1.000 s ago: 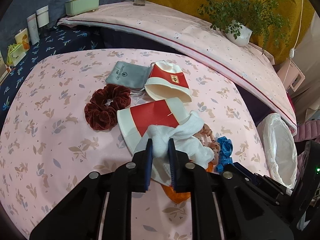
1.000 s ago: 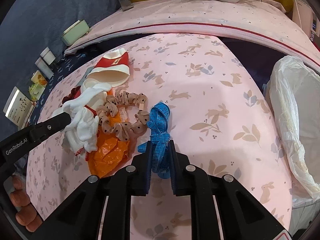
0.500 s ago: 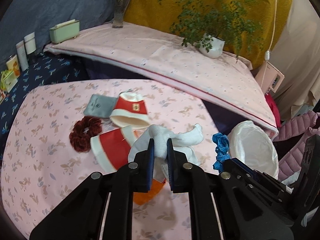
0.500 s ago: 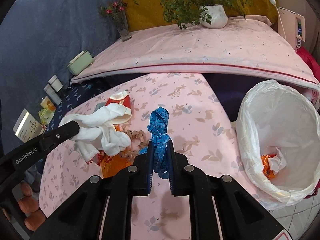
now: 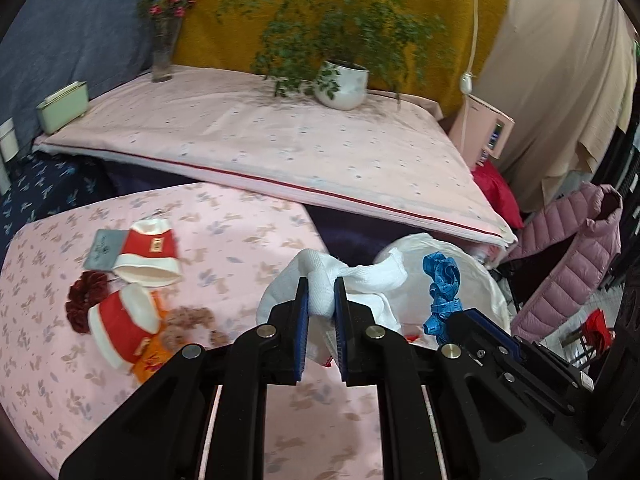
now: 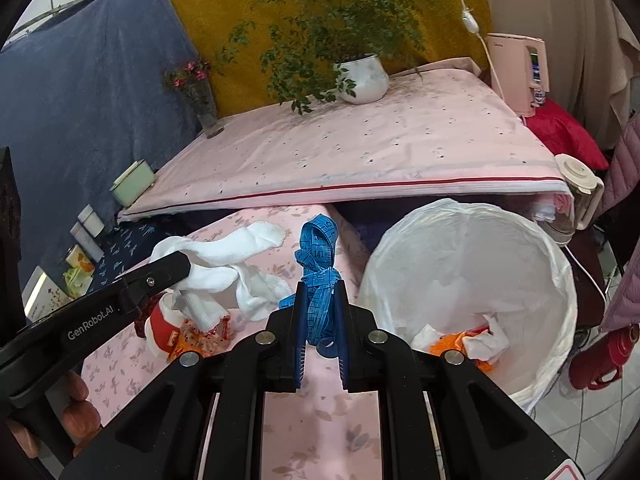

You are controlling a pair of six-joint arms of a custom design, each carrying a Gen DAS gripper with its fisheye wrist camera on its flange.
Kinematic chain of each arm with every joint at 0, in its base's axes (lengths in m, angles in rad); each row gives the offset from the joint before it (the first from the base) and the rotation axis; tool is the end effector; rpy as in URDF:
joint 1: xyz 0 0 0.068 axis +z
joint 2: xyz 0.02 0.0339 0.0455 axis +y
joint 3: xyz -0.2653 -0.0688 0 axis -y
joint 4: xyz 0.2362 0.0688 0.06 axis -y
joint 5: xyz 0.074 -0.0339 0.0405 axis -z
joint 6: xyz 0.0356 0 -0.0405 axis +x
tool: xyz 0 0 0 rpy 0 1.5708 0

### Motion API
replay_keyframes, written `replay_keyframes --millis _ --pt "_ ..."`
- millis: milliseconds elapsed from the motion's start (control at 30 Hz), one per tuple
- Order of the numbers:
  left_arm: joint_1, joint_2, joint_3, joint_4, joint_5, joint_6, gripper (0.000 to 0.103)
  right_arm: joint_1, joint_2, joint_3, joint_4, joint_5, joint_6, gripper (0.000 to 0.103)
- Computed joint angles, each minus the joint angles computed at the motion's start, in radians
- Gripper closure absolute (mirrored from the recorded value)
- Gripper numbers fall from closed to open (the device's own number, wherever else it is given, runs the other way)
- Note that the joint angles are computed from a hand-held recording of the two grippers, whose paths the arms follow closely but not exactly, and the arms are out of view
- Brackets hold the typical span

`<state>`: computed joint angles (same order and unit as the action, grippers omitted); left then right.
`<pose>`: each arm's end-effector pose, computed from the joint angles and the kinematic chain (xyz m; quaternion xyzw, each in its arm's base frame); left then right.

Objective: Collect trash
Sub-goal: 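Carry gloves and blue ribbon over the bin and release both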

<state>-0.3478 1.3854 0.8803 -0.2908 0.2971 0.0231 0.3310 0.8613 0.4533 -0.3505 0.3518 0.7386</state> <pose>0.2620 -0.1061 0.2353 0.2238 0.8897 -0.1956 0.3466 0.1607 0.0423 0.2023 0.2508 0.8718 0.0599 0.4166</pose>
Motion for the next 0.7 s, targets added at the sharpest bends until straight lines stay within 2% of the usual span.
replay_keyframes --millis 133,300,533,633,667,700 --pt "-0.117 0.019 0.012 0.015 -0.045 -0.038 0.092 -0.132 -0.121 -0.038 -0.062 -0.058 -0.05 0.091" --pt "-0.234 0.057 0.031 0.033 -0.082 -0.073 0.091 -0.364 -0.249 -0.087 -0.12 -0.191 -0.151 0.091" --pt "-0.352 0.133 0.071 0.058 -0.121 -0.103 0.091 -0.648 -0.322 -0.129 -0.154 -0.371 -0.287 0.091" --pt "-0.376 0.156 0.079 0.07 -0.122 -0.113 0.089 -0.717 -0.322 -0.139 -0.153 -0.415 -0.318 0.091" --pt "-0.384 0.162 0.081 0.074 -0.129 -0.117 0.081 -0.734 -0.32 -0.142 -0.15 -0.428 -0.327 0.091" --pt "-0.387 0.166 0.081 0.078 -0.134 -0.118 0.077 -0.749 -0.317 -0.146 -0.146 -0.437 -0.334 0.091"
